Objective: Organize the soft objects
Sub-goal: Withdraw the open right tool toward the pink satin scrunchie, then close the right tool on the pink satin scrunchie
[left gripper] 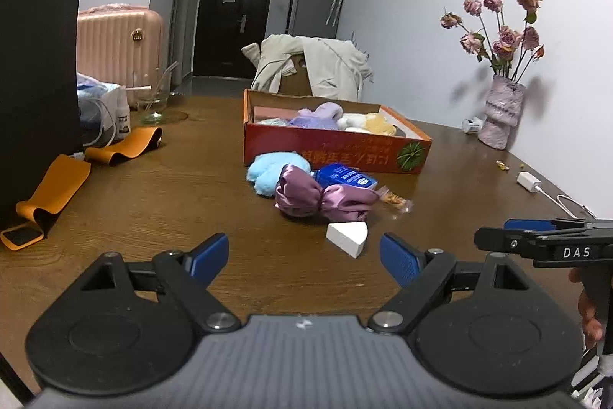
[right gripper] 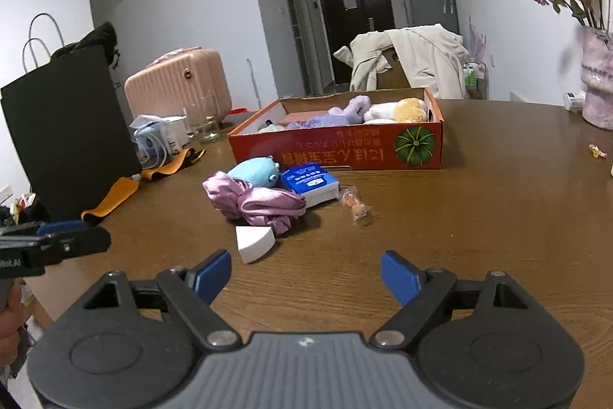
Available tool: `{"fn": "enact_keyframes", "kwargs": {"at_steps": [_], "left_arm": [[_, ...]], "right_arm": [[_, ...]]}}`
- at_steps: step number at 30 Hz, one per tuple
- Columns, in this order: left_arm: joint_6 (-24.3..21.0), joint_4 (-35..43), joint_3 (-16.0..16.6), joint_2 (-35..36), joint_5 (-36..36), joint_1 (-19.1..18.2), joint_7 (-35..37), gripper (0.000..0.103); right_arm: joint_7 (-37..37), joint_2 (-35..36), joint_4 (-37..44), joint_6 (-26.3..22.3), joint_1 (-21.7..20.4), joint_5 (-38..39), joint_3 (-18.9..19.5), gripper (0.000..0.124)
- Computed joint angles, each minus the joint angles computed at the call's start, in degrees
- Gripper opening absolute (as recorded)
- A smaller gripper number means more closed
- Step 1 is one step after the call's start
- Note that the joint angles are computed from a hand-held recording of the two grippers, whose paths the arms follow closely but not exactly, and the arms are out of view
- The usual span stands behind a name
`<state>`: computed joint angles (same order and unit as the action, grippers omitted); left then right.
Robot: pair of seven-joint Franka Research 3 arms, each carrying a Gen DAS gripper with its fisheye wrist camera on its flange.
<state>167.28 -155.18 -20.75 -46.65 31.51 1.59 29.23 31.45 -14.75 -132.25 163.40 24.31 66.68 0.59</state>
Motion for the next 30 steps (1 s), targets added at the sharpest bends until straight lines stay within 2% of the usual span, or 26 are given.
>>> {"fn": "enact_keyframes", "kwargs": {"at_steps": [4, 8, 10, 13, 15, 17, 19, 22, 25, 27, 30], "left_arm": [[2.85, 1.83, -3.38, 2.92, 2.02, 5.24, -2.7, 0.077], [6.93, 4.63, -7.05, 7.27, 4.64, 11.65, -6.02, 0.069], [10.42, 7.21, -10.95, 9.93, 6.71, 18.48, -8.77, 0.068], [12.26, 12.34, -16.34, 15.65, 8.17, 27.32, -12.03, 0.061], [13.03, 15.42, -17.48, 20.64, 8.73, 29.9, -13.17, 0.056], [13.17, 17.88, -16.13, 25.9, 9.54, 28.95, -12.65, 0.041], [12.19, 18.6, -12.69, 29.1, 9.74, 25.03, -10.69, 0.03], [13.63, 16.43, -10.01, 29.17, 11.23, 22.47, -11.78, 0.028], [15.11, 13.42, -4.08, 28.25, 9.39, 16.44, -10.6, 0.027], [15.11, 12.71, -3.24, 27.9, 8.58, 15.48, -9.66, 0.026], [16.1, 12.65, -4.45, 28.02, 8.56, 16.74, -8.89, 0.023]], "right_arm": [[-3.71, 2.43, 2.52, -0.95, 0.89, 6.68, -0.65, 0.085], [-1.99, 7.22, 6.87, -4.15, -0.86, 8.98, 0.45, 0.084], [-0.13, 10.25, 9.64, -4.72, -1.89, 8.62, 1.45, 0.084], [1.1, 15.22, 14.62, -5.2, -3.27, 10.85, 2.87, 0.083], [2.23, 18.8, 18.32, -4.77, -4.15, 12.09, 4.01, 0.078], [4.45, 22.3, 21.78, -3.9, -4.79, 10.92, 5.19, 0.072], [7.15, 25.51, 24.91, -4.05, -5.48, 8.61, 6.25, 0.067], [10.26, 28.26, 27.19, -5.4, -6.3, 3.24, 7.56, 0.058], [10.23, 28.49, 26.84, -6.73, -7.24, -0.04, 8.86, 0.052], [8.84, 28.26, 26.65, -7.53, -7.78, -0.03, 9.62, 0.044], [6.75, 28.18, 26.91, -9.4, -8.44, 0.65, 10.06, 0.026]]}}
